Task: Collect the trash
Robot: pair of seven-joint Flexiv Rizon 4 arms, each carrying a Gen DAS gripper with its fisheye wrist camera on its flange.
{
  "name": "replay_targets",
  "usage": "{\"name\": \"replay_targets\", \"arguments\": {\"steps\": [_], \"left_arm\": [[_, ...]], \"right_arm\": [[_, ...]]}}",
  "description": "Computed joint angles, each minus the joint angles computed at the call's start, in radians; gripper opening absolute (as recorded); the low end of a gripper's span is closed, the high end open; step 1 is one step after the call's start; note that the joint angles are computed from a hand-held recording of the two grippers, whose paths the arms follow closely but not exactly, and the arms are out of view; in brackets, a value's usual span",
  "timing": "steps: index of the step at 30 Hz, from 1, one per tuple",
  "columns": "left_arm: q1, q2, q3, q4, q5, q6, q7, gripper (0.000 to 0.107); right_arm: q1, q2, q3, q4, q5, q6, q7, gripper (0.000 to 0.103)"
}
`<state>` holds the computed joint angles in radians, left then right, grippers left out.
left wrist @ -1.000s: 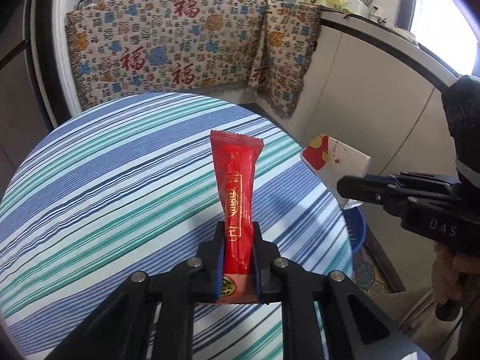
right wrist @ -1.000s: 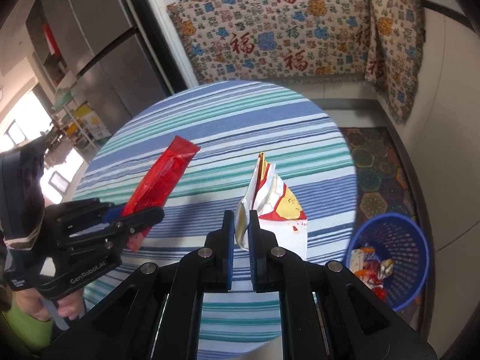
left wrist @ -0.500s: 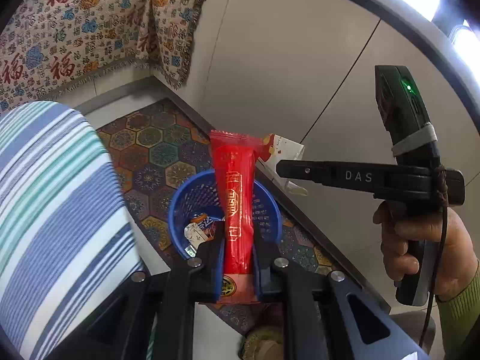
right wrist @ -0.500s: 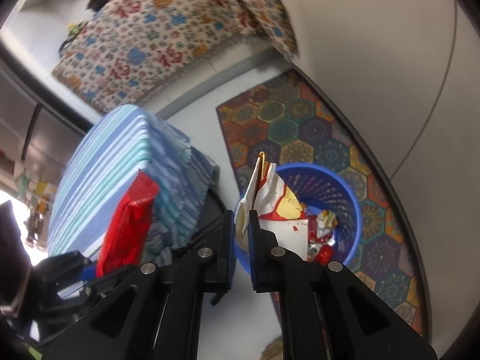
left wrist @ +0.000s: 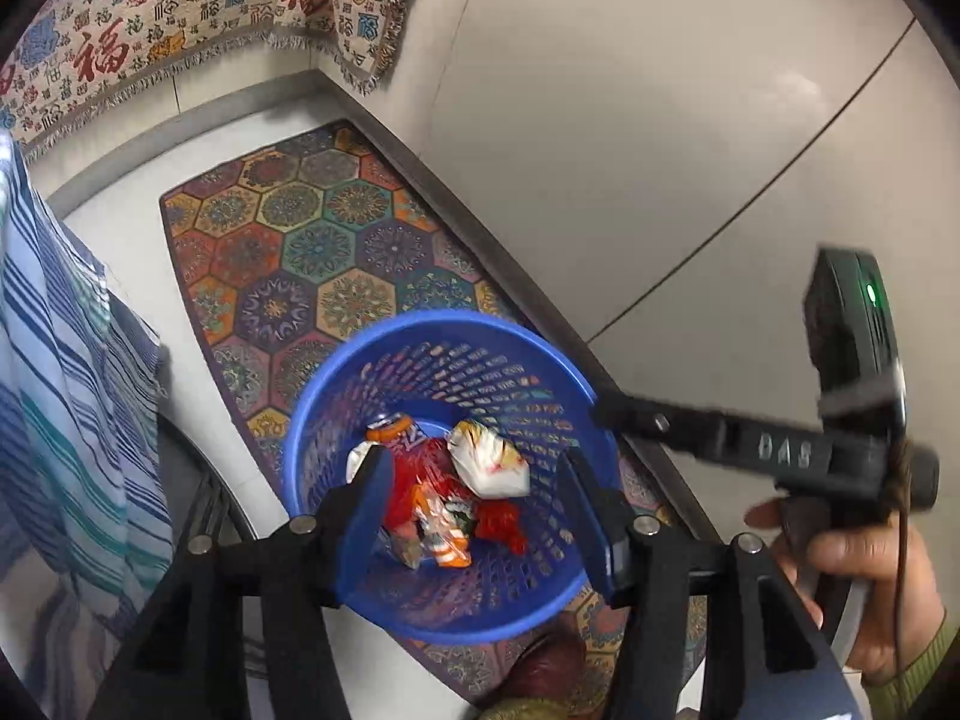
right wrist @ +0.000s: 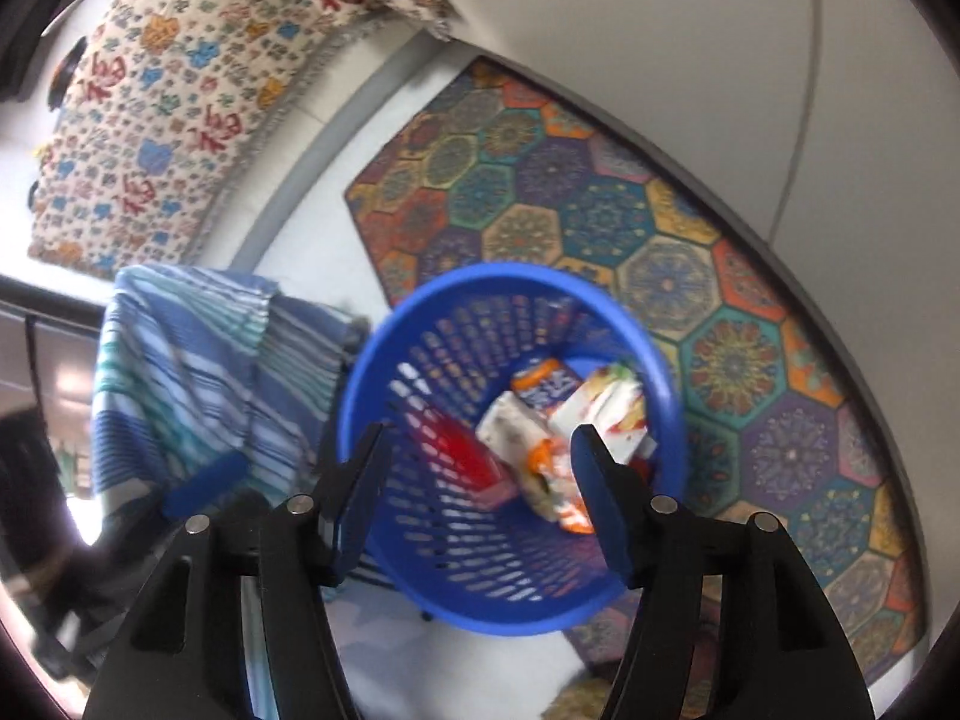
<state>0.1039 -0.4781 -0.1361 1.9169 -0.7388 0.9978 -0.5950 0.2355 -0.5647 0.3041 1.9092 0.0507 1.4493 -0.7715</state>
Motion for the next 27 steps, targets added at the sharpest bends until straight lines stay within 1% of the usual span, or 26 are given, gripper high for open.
{"name": "replay_targets", "arguments": {"steps": [1,2,3,4,5,6,7,8,9,10,11,12,13,14,15,16,17,19,21,25,27], "left_arm": [[0.003,0.013,-0.006,0.009,-0.016,0.013,0.011,0.057],[0.007,0.028,-0.012,0.022,-0.036,0.023,0.024,0.058],[0.006,0.049,-0.011,0.038,-0.049,0.031,0.031,0.063],[0.003,0.067,-0.010,0.050,-0.061,0.041,0.039,0.064],[0.004,0.093,-0.012,0.070,-0.082,0.047,0.060,0.065],[0.002,0.121,-0.009,0.090,-0.099,0.054,0.085,0.071],[-0.003,0.157,-0.004,0.119,-0.116,0.067,0.117,0.078],[-0.012,0.187,0.001,0.144,-0.139,0.083,0.148,0.081],[-0.021,0.232,0.005,0.186,-0.181,0.111,0.200,0.085],[-0.032,0.263,0.017,0.212,-0.200,0.118,0.231,0.090],[-0.041,0.301,0.037,0.242,-0.202,0.108,0.257,0.093],[-0.054,0.331,0.059,0.265,-0.188,0.107,0.266,0.101],[-0.072,0.360,0.075,0.295,-0.198,0.141,0.281,0.103],[-0.092,0.389,0.082,0.328,-0.238,0.189,0.314,0.103],[-0.112,0.417,0.092,0.355,-0.266,0.223,0.336,0.102],[-0.131,0.449,0.103,0.386,-0.295,0.259,0.360,0.103],[-0.146,0.473,0.117,0.404,-0.299,0.271,0.365,0.102],[-0.169,0.525,0.147,0.436,-0.302,0.282,0.362,0.103],[-0.174,0.563,0.172,0.454,-0.227,0.303,0.301,0.102],[-0.181,0.629,0.213,0.479,-0.110,0.322,0.214,0.102],[-0.184,0.654,0.240,0.478,-0.088,0.281,0.198,0.102]], "right_arm": [[0.023,0.022,-0.030,0.019,-0.014,-0.006,0.015,0.067],[0.063,0.048,-0.078,0.035,-0.044,-0.027,0.042,0.071],[0.115,0.089,-0.141,0.062,-0.091,-0.061,0.081,0.080],[0.161,0.123,-0.194,0.083,-0.144,-0.096,0.124,0.091],[0.209,0.167,-0.248,0.111,-0.213,-0.134,0.177,0.096],[0.242,0.211,-0.283,0.141,-0.282,-0.164,0.227,0.102],[0.266,0.258,-0.307,0.175,-0.350,-0.180,0.276,0.102],[0.283,0.301,-0.322,0.210,-0.415,-0.187,0.320,0.102],[0.305,0.352,-0.343,0.251,-0.503,-0.193,0.383,0.103],[0.317,0.396,-0.359,0.289,-0.600,-0.192,0.449,0.103],[0.327,0.451,-0.374,0.333,-0.725,-0.192,0.538,0.103],[0.329,0.512,-0.378,0.374,-0.869,-0.210,0.650,0.103],[0.319,0.563,-0.364,0.402,-0.984,-0.241,0.751,0.103],[0.316,0.611,-0.331,0.419,-1.042,-0.301,0.816,0.103],[0.319,0.649,-0.292,0.425,-1.058,-0.372,0.846,0.103],[0.321,0.674,-0.255,0.425,-1.060,-0.431,0.866,0.103],[0.324,0.699,-0.219,0.425,-1.056,-0.483,0.884,0.103],[0.321,0.727,-0.164,0.422,-1.039,-0.530,0.893,0.103],[0.319,0.741,-0.114,0.409,-1.010,-0.576,0.887,0.103],[0.308,0.750,-0.026,0.379,-0.945,-0.667,0.863,0.103],[0.300,0.751,0.010,0.363,-0.902,-0.702,0.849,0.103]]}}
